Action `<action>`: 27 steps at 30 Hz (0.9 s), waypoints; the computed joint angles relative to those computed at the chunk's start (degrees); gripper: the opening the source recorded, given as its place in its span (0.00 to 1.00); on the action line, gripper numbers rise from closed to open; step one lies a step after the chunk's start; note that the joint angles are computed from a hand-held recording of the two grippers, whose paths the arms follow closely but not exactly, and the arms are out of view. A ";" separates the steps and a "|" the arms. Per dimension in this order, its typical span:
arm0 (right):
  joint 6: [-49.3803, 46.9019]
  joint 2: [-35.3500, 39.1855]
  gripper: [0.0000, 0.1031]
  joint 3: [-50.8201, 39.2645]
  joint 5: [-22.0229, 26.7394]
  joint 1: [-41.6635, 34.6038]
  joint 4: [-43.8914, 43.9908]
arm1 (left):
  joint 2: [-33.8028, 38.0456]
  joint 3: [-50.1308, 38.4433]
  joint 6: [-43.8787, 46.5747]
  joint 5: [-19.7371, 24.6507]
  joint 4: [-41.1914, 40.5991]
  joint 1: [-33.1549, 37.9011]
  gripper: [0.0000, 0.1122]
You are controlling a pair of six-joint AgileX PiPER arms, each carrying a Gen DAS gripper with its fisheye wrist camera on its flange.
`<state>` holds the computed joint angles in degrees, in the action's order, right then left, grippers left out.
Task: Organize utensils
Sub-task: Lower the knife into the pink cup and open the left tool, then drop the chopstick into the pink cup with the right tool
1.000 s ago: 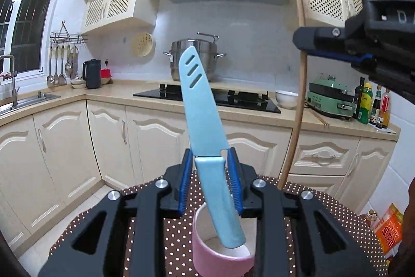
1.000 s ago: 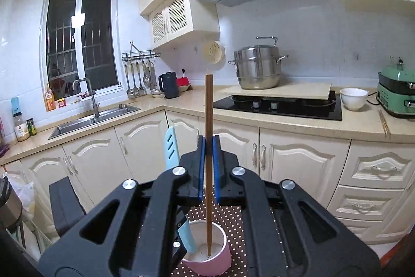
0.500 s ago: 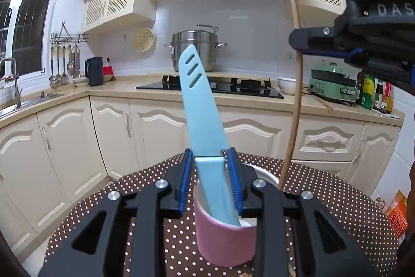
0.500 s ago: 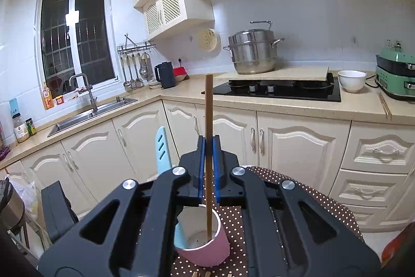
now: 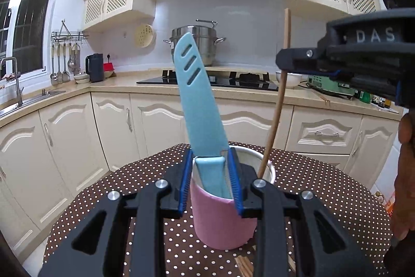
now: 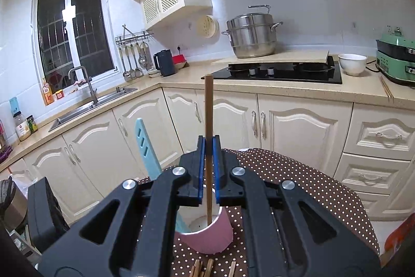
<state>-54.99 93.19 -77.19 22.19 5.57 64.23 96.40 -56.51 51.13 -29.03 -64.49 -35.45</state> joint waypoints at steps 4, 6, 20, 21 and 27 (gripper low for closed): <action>0.77 -0.62 0.06 0.51 0.50 -0.19 -0.58 | -0.56 0.13 0.80 0.53 -1.19 -0.46 0.25; 0.63 -0.92 0.06 0.92 0.58 -0.20 -0.69 | -1.00 0.19 2.38 0.29 -2.58 -1.08 0.27; 2.30 -2.86 0.07 2.52 0.27 0.08 -2.74 | -5.98 1.82 13.45 -10.76 -14.81 -7.29 0.44; 3.61 -3.04 0.07 2.52 0.22 0.20 -3.91 | -6.53 1.97 14.08 -11.30 -15.57 -7.61 0.45; 2.71 -5.61 0.58 5.18 -0.82 -0.04 -1.96 | -10.24 2.42 19.93 -18.14 -21.59 -11.58 0.52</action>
<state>-52.29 87.57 -72.01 21.36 5.53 62.27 86.16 -54.09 71.06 -47.17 -86.09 -47.03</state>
